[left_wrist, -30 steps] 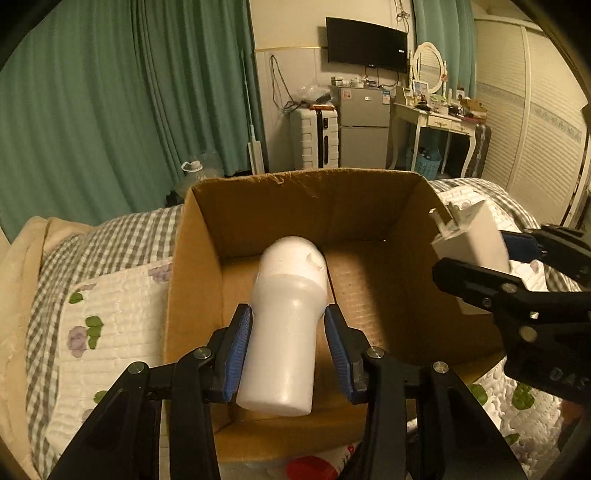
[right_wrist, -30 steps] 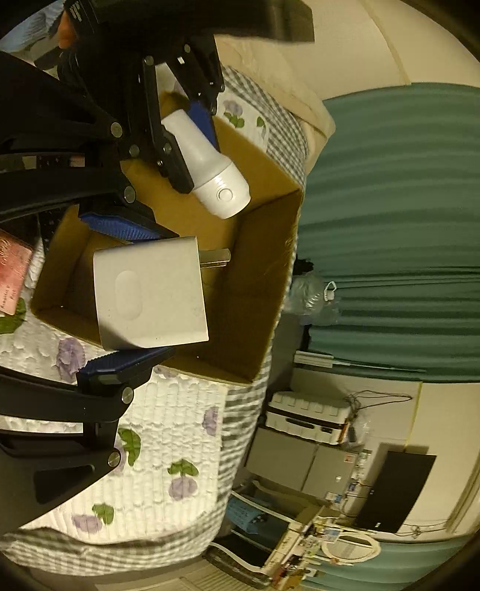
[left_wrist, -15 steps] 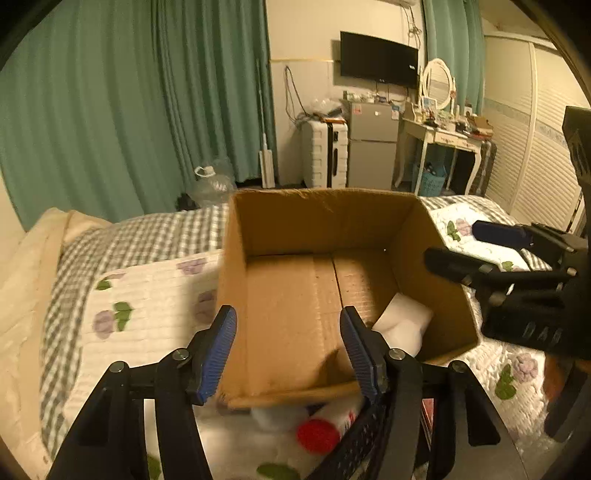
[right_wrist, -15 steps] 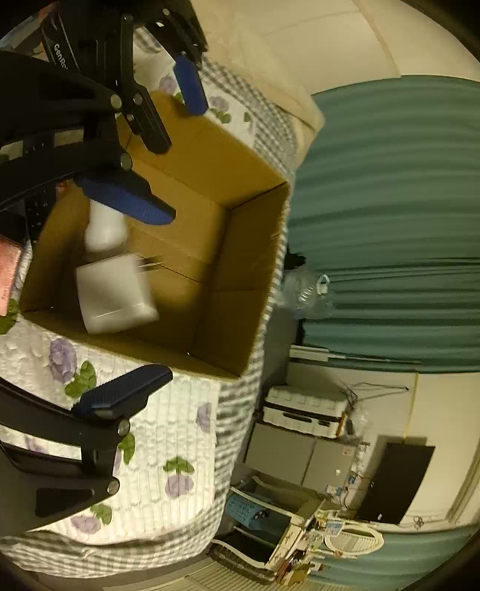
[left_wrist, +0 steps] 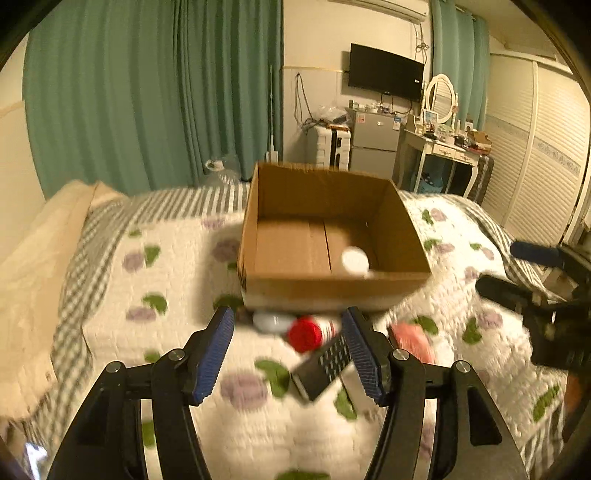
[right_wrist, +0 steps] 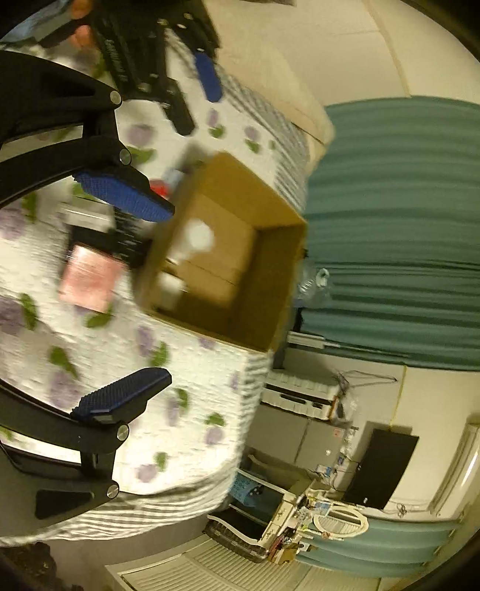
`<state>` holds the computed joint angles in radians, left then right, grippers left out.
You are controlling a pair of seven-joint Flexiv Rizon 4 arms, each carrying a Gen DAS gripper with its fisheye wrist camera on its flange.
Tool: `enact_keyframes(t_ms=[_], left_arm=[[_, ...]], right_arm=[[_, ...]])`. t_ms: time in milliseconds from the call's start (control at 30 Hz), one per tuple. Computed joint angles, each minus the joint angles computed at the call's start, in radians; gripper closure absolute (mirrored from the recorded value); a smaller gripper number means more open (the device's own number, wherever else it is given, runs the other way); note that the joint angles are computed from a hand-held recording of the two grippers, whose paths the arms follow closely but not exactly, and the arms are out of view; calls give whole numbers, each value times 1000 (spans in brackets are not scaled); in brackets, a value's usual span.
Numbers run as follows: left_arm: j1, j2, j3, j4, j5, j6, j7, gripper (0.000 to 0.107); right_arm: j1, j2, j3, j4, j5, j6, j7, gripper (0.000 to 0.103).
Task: Organize rigid objects
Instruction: 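Lower the hair dryer and charger into the cardboard box and open both tools, then grasp the small white plug with the left tool while the right tool grasps the pink phone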
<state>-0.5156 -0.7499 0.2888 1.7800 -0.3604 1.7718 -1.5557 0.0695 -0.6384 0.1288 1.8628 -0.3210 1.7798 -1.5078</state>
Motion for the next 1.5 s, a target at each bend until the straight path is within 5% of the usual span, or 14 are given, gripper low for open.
enact_keyframes(t_ms=[133,300,567,767,900,1067,1300,1500], left_arm=[[5,-15,-20,45,-6,-1,-18,42],[-54,-66,54,16,-10,-44,-46,43],[-31,-96,44,-19,28,-84,-84,43],[-24,-96,47,-31,70,-102,-118,43],[-31,-96,58,-38,93,-111,-138,43],[-39,-96,70,-43,119,-115,-160,43],[-13,-78,23,-42,158,-111,-149,43],[26,-90,-72,-90,184,-142,-93,43]], right_arm=[[77,-8,-89,83,32,47,-17,22],[209,-93,-219,68,85,47,-19,22],[246,-200,-245,-32,103,-21,17,24],[276,-210,-293,-31,115,-16,48,52],[383,-204,-425,17,194,72,52,59],[394,-225,-444,-22,203,18,54,64],[225,-211,-258,-69,120,-14,47,94],[151,-142,-183,13,93,46,10,93]])
